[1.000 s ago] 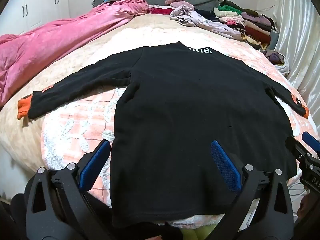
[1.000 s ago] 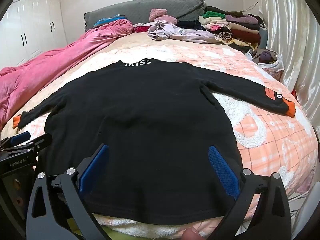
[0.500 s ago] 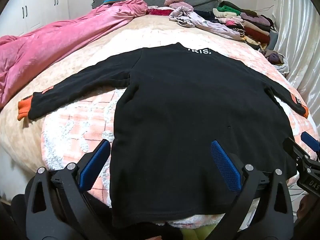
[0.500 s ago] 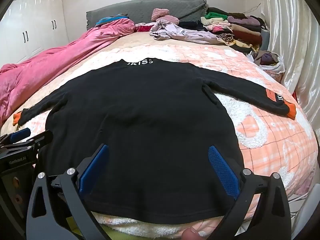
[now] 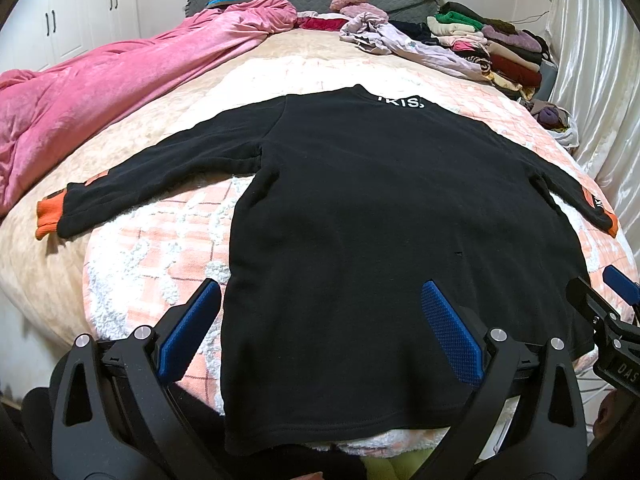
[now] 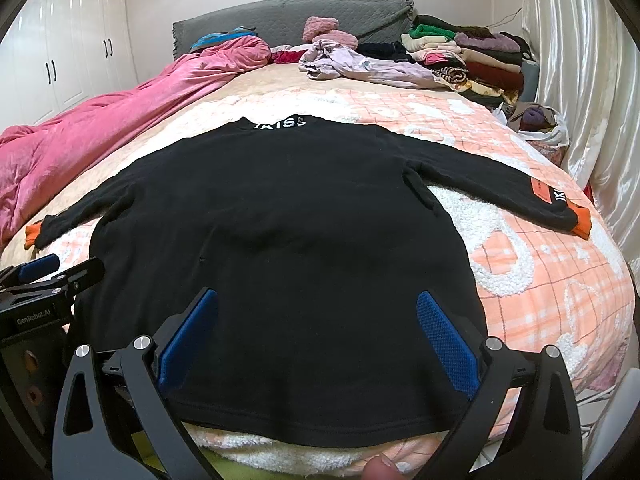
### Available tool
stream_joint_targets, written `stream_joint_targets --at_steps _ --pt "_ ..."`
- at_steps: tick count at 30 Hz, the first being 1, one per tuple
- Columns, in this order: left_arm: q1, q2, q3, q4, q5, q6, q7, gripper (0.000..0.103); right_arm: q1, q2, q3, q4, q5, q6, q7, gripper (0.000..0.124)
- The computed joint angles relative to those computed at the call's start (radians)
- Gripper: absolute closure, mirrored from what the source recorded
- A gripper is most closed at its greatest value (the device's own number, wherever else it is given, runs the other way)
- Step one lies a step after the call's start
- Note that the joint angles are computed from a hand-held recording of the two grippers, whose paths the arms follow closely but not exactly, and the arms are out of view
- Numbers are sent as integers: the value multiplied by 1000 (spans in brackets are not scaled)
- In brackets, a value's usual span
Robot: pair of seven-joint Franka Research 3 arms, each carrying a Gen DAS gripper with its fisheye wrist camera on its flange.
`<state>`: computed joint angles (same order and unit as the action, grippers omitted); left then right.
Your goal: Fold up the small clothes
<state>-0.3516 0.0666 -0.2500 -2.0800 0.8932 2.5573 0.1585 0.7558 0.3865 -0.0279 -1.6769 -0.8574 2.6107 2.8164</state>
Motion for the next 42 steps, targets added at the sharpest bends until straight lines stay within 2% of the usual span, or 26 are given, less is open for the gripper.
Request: stream_joint_targets --at_steps 29,42 --pt "1 -3 -1 -2 0 -3 -1 9 -2 -13 3 -15 -28 2 19 25" --pt "-4 61 11 82 -37 -9 67 9 -15 0 -2 6 -12 1 5 25"
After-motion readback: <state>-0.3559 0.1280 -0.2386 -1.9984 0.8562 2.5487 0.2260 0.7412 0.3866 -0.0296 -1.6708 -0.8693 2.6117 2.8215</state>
